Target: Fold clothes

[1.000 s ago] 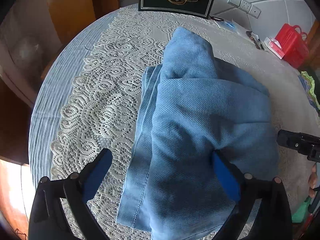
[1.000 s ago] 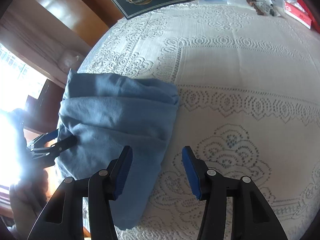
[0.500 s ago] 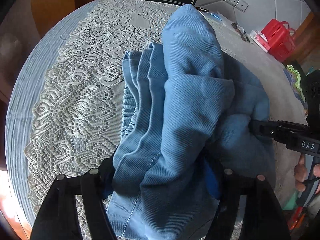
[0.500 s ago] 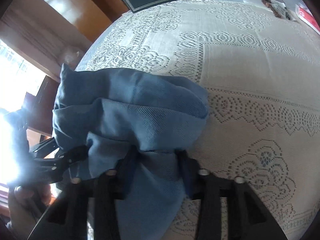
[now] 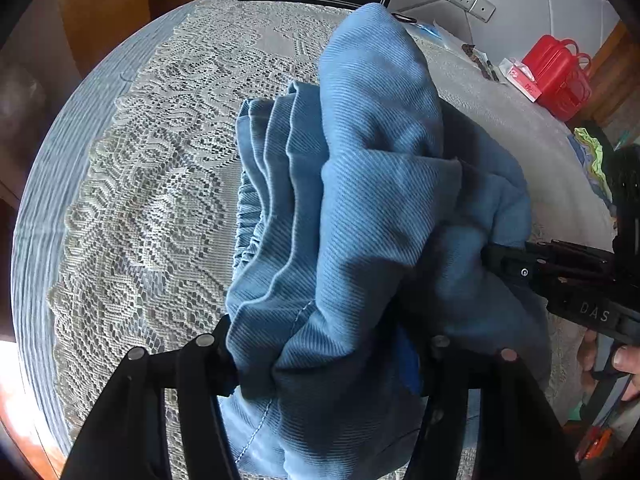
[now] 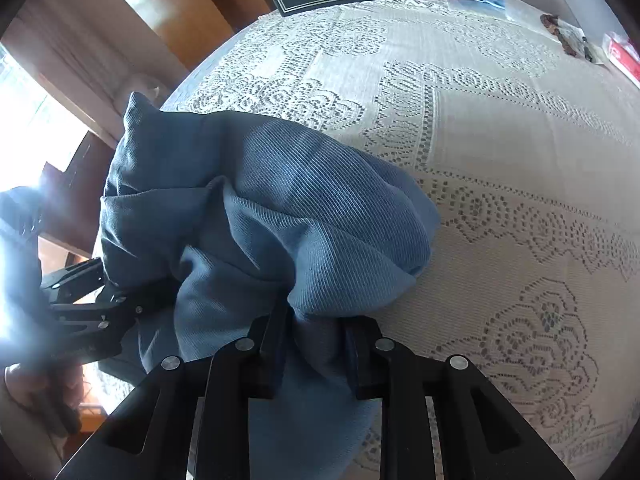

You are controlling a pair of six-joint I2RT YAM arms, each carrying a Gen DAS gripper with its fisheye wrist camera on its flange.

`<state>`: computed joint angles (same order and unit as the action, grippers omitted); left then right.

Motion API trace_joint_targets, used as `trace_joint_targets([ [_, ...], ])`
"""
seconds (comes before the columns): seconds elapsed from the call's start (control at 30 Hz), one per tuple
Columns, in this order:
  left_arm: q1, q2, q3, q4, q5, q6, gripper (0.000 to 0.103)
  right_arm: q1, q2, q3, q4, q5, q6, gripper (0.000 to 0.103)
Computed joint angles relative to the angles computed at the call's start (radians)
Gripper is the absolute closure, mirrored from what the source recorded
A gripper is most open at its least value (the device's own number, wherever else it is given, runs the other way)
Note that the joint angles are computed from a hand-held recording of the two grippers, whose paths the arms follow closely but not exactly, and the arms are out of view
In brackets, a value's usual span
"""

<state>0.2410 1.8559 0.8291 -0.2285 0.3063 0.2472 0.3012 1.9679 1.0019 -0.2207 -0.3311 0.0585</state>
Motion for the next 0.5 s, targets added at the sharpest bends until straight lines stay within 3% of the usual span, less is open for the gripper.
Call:
trace_joint_targets([
  [0.17,-0.006,-0.024,-0.042,0.049,-0.011,-0.016,0.041,0.024,-0.051,-0.057,0.046,0.116,0.032,0.056],
  [0.23,-0.013,-0.033,-0.06,0.072,-0.023,-0.028,0.041,0.03,-0.036,-0.073,0.102,0.128,0.026,0.053],
  [0.27,-0.017,-0.038,-0.069,0.084,-0.029,-0.033,0.041,0.036,-0.034,-0.081,0.121,0.129,0.02,0.053],
  [0.3,-0.021,-0.047,-0.083,0.097,-0.037,-0.042,0.043,0.045,-0.036,-0.087,0.128,0.127,0.012,0.061],
  [0.33,-0.026,-0.058,-0.098,0.109,-0.042,-0.047,0.045,0.054,-0.038,-0.092,0.134,0.125,0.005,0.077],
  [0.43,-0.027,-0.061,-0.121,0.147,-0.049,-0.057,0.046,0.076,-0.043,-0.108,0.147,0.159,-0.013,0.078],
  [0.5,-0.019,-0.058,-0.125,0.158,-0.036,-0.052,0.046,0.055,-0.029,-0.104,0.149,0.123,-0.002,0.078],
])
